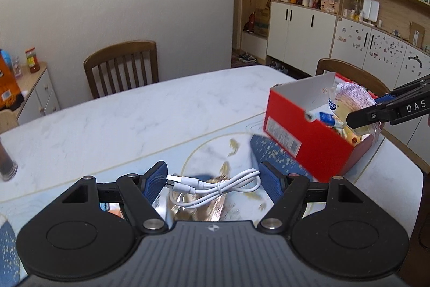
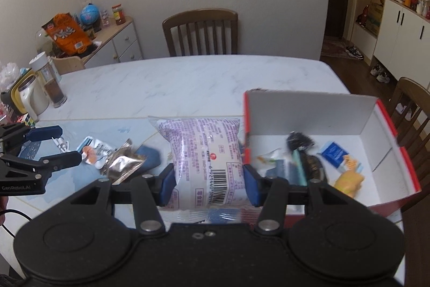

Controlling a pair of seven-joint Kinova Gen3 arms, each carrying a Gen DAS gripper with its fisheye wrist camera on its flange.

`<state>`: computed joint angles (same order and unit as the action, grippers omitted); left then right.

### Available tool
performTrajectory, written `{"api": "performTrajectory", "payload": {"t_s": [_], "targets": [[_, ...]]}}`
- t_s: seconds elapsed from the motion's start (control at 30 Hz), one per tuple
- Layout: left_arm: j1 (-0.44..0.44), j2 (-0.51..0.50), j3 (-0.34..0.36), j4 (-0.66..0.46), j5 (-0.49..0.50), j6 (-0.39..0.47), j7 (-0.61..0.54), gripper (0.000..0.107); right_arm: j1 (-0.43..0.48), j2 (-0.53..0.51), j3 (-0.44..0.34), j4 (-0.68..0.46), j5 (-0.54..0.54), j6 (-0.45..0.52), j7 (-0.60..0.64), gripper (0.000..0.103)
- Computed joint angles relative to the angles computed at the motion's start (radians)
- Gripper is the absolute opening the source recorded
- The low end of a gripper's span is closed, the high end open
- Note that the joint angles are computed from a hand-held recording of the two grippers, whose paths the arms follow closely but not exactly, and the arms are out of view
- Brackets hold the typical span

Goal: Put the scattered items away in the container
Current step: 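Carry the bread bag and white cable over the red shoebox with both grippers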

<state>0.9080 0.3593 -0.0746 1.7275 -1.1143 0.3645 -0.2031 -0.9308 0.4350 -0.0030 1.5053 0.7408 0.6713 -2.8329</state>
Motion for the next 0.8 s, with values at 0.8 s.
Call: {"api": "performTrajectory", "payload": {"t_s": [0.8], "targets": [[0.037,0.293,0.063,-0.501,0.382,0.080,-0.444,0.075,0.222,-0.160,-0.036,0.227,0.001,-0.087,0.088,0.051]]}}
